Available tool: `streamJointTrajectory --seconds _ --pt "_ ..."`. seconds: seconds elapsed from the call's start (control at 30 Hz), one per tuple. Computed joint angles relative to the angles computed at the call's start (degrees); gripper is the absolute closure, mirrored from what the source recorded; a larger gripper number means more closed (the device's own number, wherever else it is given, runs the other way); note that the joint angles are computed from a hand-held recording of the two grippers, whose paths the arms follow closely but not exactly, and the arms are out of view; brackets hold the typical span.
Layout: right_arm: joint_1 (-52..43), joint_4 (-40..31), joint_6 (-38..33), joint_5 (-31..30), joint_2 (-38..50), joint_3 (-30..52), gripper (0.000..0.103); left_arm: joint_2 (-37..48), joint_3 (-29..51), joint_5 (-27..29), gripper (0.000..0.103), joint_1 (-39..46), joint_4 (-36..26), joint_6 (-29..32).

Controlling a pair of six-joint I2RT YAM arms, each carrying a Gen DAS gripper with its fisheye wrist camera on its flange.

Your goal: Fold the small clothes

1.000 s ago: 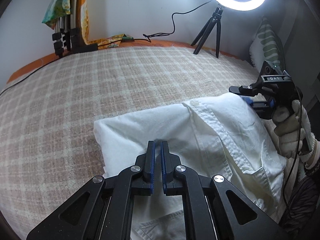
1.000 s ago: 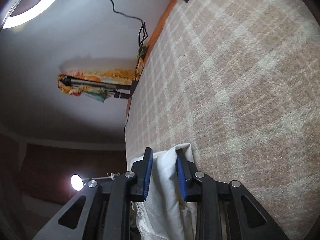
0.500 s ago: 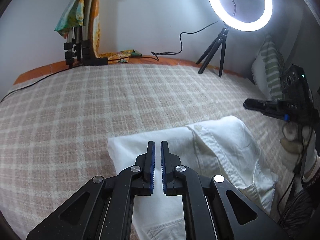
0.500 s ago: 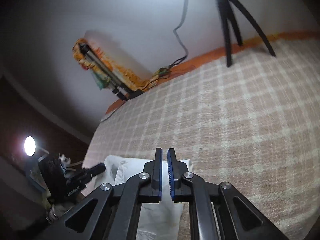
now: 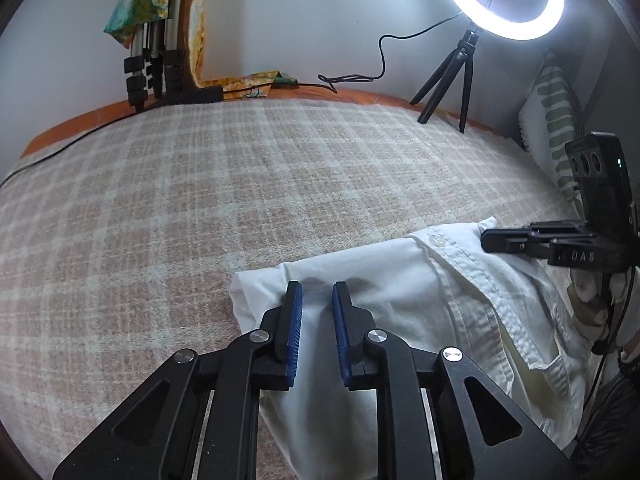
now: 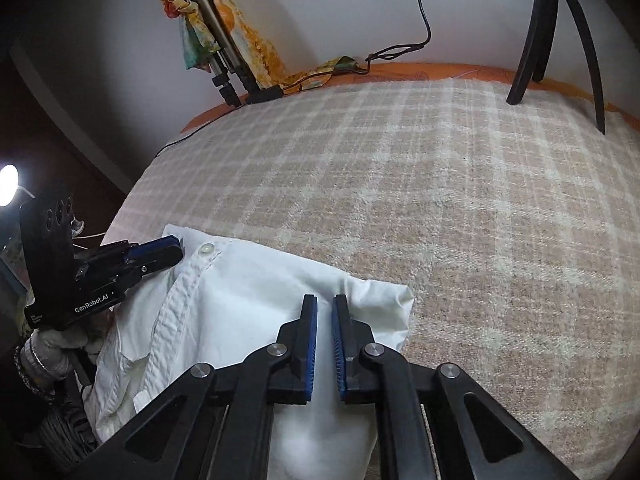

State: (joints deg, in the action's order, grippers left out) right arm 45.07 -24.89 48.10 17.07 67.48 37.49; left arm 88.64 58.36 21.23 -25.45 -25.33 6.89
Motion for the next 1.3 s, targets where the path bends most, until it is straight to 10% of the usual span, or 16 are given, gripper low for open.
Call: streamJointTrajectory --seconds 0.27,0.4,0.57,0.73,1.3 --pt "6.7 -12.3 7.3 10.2 -9.9 0.4 0.084 -8.5 -0.5 1.4 0.087 6.4 -6.6 1.8" --pt "11.8 -18.4 13.9 13.1 -17.1 -1.7 0.071 -11.1 -0.7 7.4 0.064 12.4 -11.4 0.3" --pt "18.8 -22.6 23.8 14.3 -24.4 -5.7 0.064 -11.4 -3.2 15.8 0.061 17.8 -17.8 -3.3" --pt "19.4 -19.1 27.4 10.3 -32.3 -12.0 0.048 -14.5 -7.4 18.8 0.061 18.6 -19.4 -4.2" --pt "15.6 0.7 31.1 0.4 -43.6 -27.8 0.061 -7.9 -10.0 30.5 0.066 23.6 -21.0 -2.0"
